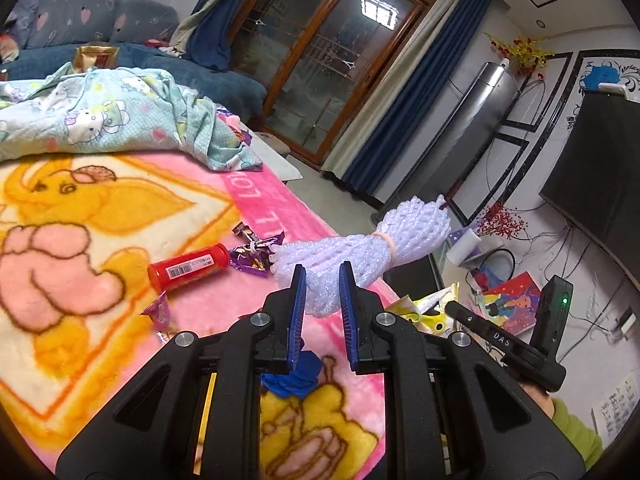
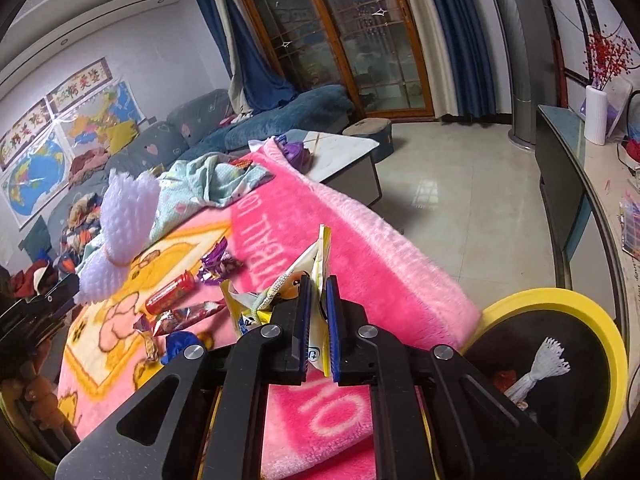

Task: Collect trash
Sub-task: 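Lift the mesh net and snack wrapper and carry them toward the yellow bin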

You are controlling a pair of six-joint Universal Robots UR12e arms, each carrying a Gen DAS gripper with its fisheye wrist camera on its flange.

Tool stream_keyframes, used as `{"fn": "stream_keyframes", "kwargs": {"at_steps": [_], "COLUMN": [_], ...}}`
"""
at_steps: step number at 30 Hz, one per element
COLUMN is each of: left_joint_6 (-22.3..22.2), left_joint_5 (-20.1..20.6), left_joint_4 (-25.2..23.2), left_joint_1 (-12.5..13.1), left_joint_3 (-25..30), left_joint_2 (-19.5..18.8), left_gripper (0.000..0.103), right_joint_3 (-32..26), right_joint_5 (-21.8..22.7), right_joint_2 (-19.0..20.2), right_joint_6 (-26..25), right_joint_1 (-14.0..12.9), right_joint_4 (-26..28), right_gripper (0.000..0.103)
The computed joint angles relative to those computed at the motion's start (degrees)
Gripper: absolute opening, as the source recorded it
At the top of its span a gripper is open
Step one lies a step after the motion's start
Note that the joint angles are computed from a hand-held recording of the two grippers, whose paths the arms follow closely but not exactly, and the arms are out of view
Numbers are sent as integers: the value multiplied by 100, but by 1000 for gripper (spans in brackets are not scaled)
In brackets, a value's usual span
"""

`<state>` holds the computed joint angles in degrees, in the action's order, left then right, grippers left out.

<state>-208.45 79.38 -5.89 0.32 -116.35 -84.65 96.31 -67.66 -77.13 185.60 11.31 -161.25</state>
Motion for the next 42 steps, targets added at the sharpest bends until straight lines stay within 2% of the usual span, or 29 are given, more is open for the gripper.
{"fn": "stream_keyframes", "kwargs": {"at_steps": [5,15,27,42], "left_joint_6": [105,430,914,1740], "left_joint_5": [27,-100,-304,-522], "left_joint_4": [-2,-72,-266,-703], "left_joint_1": [-80,-393,-751,-1223], "left_joint_3": [51,266,507,837], "left_joint_2": [-8,-202,-469,-853], "left_gripper": [12,12,12,12], "right_joint_3": [64,264,487,769], "right_joint_5": [-41,-178,-590,-910], "right_joint_2": [-90,-329,-502,-652], "right_joint_6": [38,229,615,877], "right_joint_1": [-78,-388,-730,-1110], "right_joint_4": [-138,-354,-629,-911], "right_gripper": [8,8,8,8]}}
